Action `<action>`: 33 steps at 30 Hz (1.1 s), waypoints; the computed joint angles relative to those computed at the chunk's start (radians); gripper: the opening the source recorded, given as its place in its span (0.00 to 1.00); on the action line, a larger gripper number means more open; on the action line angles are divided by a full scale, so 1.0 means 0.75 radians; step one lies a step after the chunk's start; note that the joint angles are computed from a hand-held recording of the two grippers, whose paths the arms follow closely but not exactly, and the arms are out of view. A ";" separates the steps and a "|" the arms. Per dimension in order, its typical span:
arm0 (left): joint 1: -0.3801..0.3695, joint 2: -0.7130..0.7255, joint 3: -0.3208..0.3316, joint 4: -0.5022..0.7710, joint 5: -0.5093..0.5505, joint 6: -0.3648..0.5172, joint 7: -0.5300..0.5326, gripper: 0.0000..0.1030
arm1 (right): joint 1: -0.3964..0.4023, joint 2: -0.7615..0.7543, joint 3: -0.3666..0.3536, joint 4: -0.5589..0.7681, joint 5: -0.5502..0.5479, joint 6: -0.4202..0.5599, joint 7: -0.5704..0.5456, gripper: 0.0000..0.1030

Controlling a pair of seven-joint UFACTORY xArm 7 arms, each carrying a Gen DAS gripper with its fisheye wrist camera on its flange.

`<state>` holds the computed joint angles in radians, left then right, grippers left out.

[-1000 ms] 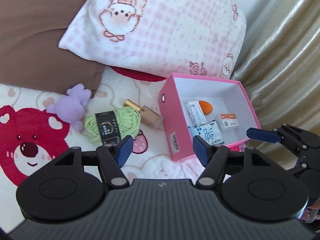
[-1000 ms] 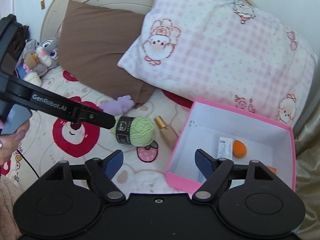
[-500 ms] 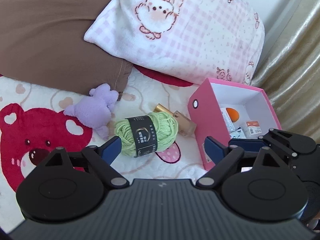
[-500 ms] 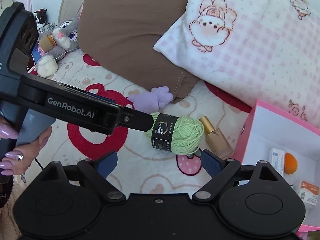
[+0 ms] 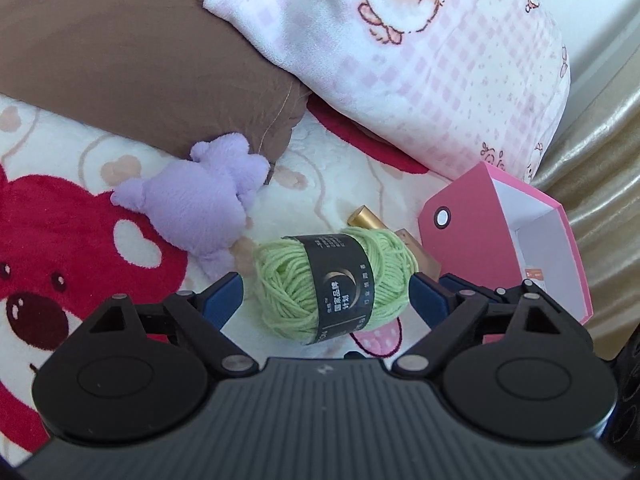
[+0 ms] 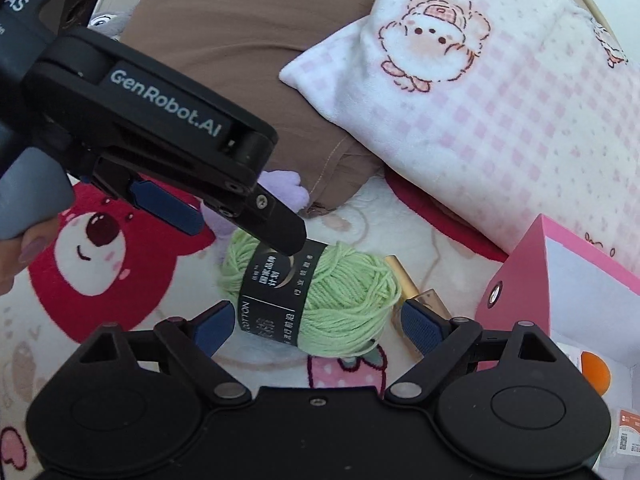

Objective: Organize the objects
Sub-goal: 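Move the left tool to the green yarn ball and close on it, then carry the yarn ball with the left tool into the pink box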

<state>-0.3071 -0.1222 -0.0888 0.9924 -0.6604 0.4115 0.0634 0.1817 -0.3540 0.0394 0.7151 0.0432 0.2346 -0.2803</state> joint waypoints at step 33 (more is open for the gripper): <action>-0.004 -0.041 -0.033 -0.019 0.030 0.104 0.022 0.57 | 0.119 0.064 -0.085 0.010 0.546 0.073 -0.259 0.83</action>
<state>-0.3103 -0.1527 -0.1136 0.9780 -0.6382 0.4893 0.0798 0.2707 -0.3058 -0.0246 0.7229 0.4528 0.2892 -0.4743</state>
